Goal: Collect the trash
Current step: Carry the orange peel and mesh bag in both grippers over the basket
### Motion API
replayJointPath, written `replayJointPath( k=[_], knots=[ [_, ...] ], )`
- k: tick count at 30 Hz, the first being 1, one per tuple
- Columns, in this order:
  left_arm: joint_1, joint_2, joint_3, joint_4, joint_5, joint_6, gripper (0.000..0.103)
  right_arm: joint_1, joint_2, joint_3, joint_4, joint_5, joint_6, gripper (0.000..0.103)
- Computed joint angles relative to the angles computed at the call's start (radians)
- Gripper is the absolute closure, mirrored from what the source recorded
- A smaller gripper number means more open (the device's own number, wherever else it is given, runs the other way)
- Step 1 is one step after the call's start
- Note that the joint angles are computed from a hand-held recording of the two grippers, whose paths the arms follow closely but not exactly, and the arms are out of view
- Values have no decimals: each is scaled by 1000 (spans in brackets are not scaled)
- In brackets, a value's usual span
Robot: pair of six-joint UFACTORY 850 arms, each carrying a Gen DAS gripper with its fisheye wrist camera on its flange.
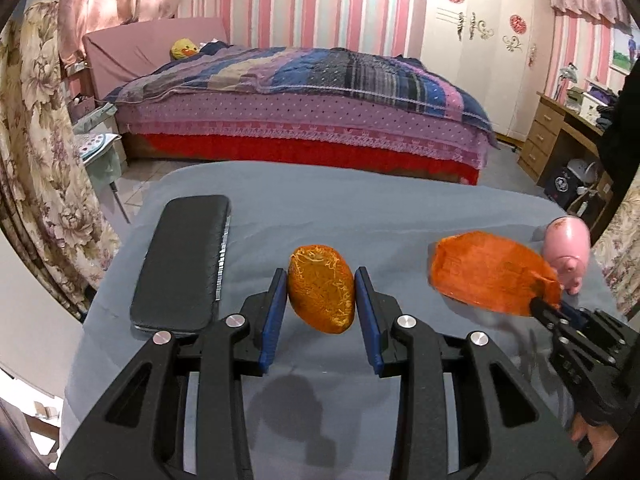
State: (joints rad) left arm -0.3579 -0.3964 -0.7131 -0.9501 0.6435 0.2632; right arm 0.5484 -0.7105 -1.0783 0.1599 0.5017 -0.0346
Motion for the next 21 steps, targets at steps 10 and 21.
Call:
replayJointPath(
  k=[10, 21],
  knots=[
    [-108, 14, -47, 74, -19, -59, 70, -132, 228, 304, -97, 134, 48, 86],
    [-307, -71, -201, 39, -29, 58, 70, -319, 415, 538, -81, 200, 0, 86]
  ],
)
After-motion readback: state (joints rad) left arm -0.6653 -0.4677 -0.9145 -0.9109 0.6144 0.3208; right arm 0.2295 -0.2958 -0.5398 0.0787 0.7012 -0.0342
